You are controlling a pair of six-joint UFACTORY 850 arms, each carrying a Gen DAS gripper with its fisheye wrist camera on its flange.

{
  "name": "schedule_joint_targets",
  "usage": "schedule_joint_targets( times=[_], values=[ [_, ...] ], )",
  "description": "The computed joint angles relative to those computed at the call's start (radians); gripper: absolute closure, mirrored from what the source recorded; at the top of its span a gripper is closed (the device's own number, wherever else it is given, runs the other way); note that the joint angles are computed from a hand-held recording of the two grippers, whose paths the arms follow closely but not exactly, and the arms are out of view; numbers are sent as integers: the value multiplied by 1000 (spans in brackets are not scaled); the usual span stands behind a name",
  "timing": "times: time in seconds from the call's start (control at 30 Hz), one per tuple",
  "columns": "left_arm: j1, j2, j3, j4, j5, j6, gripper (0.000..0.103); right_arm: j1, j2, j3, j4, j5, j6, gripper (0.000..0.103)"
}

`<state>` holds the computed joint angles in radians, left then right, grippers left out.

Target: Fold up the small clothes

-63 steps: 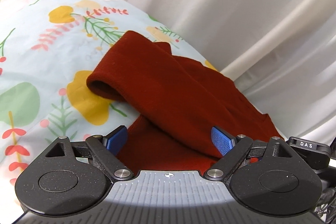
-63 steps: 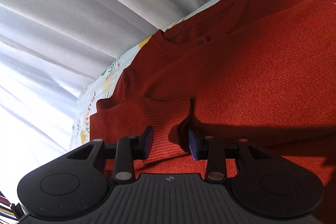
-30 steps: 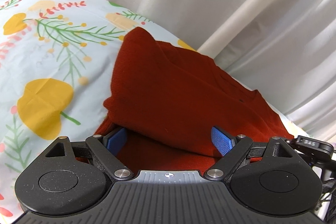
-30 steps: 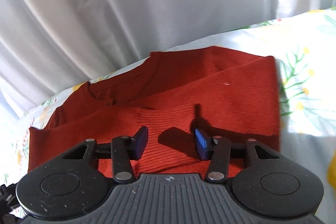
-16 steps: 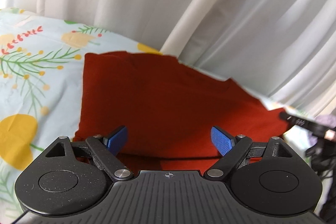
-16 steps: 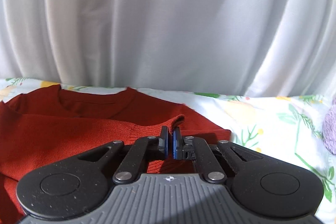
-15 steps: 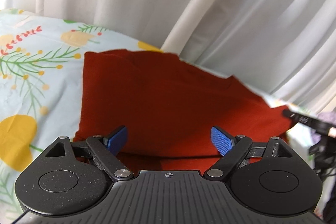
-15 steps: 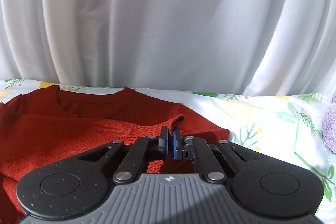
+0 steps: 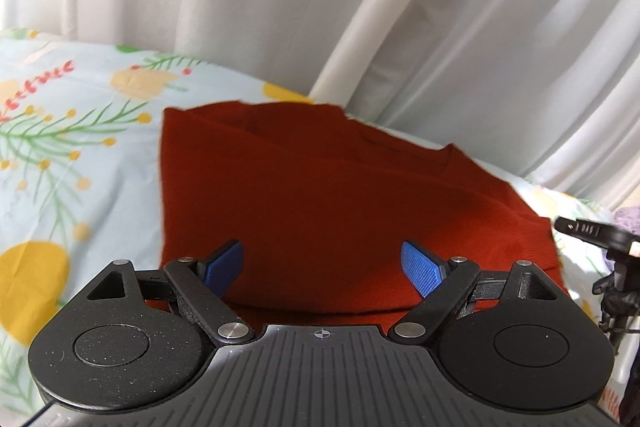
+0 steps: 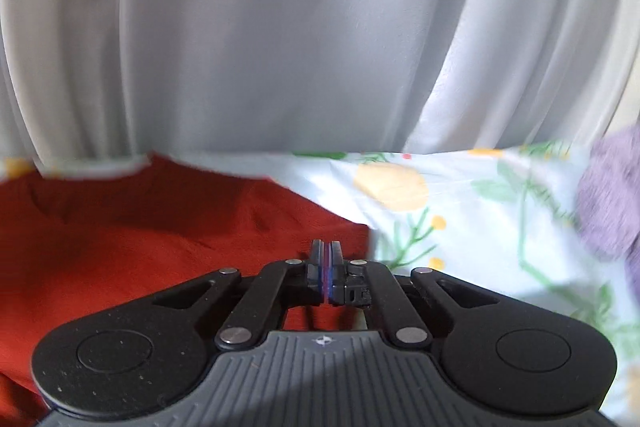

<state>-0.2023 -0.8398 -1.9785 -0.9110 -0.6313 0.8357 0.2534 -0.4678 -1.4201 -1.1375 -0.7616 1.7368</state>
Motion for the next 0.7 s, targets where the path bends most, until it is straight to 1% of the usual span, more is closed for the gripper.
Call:
schedule_joint_targets(
  times=[0.03, 0.07, 0.1, 0.13, 0.17, 0.2, 0.23, 0.27, 0.33, 0.37, 0.4, 0.43, 0.47, 0.5, 0.53, 0.6, 0.67, 0.7],
  values=[
    [-7, -12, -21, 14, 0, -9, 13, -3, 20, 20, -27, 68, 50, 101],
    [-17, -24, -41, 39, 6, -28, 13, -7, 30, 28, -33, 147, 58, 101],
    [-26, -35, -56, 53, 13, -33, 13, -9, 30, 24, -13, 217, 28, 101],
    [-36, -44, -65, 56, 24, -23, 13, -9, 17, 8, 25, 262, -27, 100],
    [-47, -46, -60, 54, 56, -7, 13, -6, -2, -12, 71, 291, -97, 100],
    [-59, -41, -38, 29, 108, 37, 13, -2, -22, -31, 106, 301, -157, 100],
    [-70, -39, -22, 27, 157, 57, 13, 4, -45, -51, 126, 292, -201, 101],
    [-80, -43, -18, 44, 189, 48, 13, 10, -70, -69, 133, 267, -220, 101],
    [-89, -63, -26, 54, 210, 36, 13, 19, -90, -73, 39, 222, -161, 101],
    [-93, -64, -14, 29, 237, 66, 12, 20, -101, -80, 5, 196, -142, 101],
    [-100, -57, 9, -27, 281, 138, 11, 16, -113, -90, -9, 176, -129, 101],
    [-107, -56, 22, -51, 315, 185, 9, 9, -120, -99, -16, 168, -122, 101],
    [-111, -57, 26, -43, 333, 194, 6, 2, -128, -106, -33, 160, -109, 101],
    [-114, -56, 35, -78, 351, 240, 5, -3, -137, -115, -45, 145, -103, 101],
    [-116, -54, 46, -133, 364, 308, 3, -5, -138, -118, -52, 137, -103, 101],
    [-118, -47, 70, -227, 382, 430, 2, -10, -135, -109, -73, 148, -77, 101],
    [-115, -45, 71, -242, 371, 435, 2, -6, -106, -85, -33, 164, -61, 100],
    [-111, -47, 67, -253, 360, 444, 2, -9, -85, -68, 13, 190, -64, 97]
  ],
)
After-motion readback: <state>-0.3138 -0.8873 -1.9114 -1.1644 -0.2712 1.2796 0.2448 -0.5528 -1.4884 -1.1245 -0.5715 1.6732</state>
